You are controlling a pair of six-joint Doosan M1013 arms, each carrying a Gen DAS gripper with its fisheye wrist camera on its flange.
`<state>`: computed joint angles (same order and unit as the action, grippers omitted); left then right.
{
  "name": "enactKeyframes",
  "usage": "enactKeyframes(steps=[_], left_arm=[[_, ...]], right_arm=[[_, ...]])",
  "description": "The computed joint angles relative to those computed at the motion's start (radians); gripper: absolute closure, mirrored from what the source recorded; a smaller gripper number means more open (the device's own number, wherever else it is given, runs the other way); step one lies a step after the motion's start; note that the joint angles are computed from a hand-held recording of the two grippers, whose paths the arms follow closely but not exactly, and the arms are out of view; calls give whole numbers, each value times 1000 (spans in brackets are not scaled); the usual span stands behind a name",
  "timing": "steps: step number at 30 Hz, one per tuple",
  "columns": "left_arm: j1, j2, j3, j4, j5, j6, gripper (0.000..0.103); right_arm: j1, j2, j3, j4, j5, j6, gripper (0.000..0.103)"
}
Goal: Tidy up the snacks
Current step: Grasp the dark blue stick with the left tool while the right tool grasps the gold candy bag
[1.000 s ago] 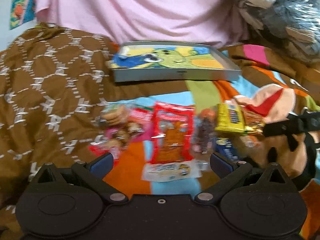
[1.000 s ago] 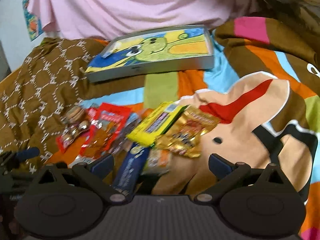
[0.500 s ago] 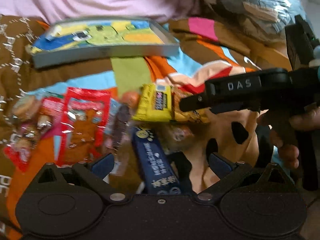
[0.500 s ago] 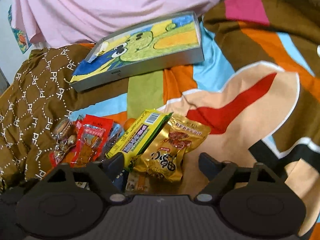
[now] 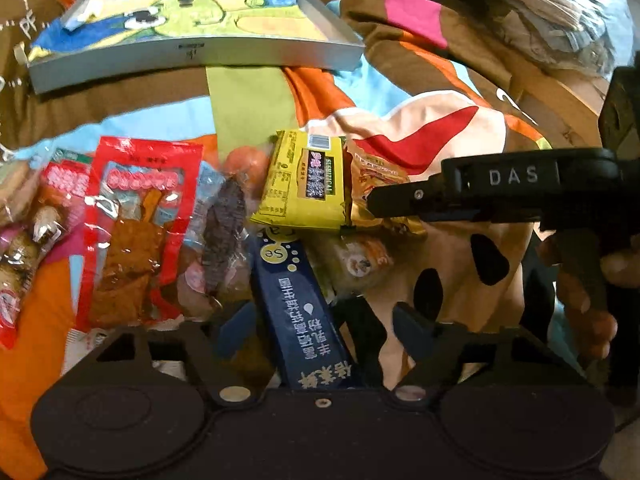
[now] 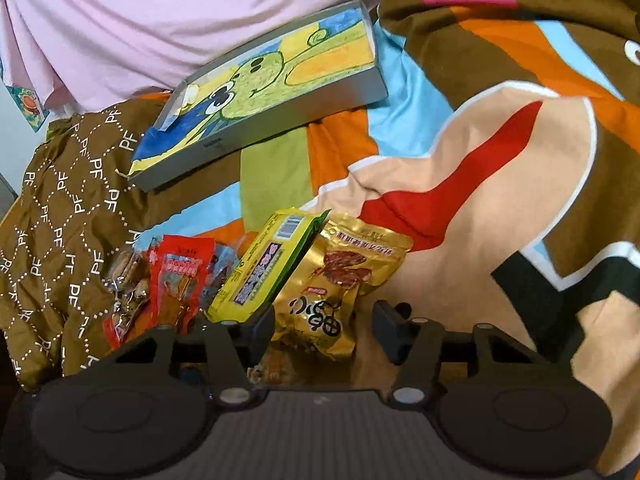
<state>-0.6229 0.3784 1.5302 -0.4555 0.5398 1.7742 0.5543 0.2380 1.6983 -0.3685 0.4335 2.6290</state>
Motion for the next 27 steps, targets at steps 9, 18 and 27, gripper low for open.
enactKeyframes(steps=[9, 18, 27], left_arm=[[-17, 28, -47, 164, 55, -163, 50], [-16, 38, -80, 211, 120, -302, 65], [-10, 32, -99, 185, 229, -314, 69]], right_arm=[[-16, 16, -3, 111, -47, -54, 50], [12, 13, -2, -57, -24, 29, 63], [44, 10, 1, -228, -8, 84, 72]])
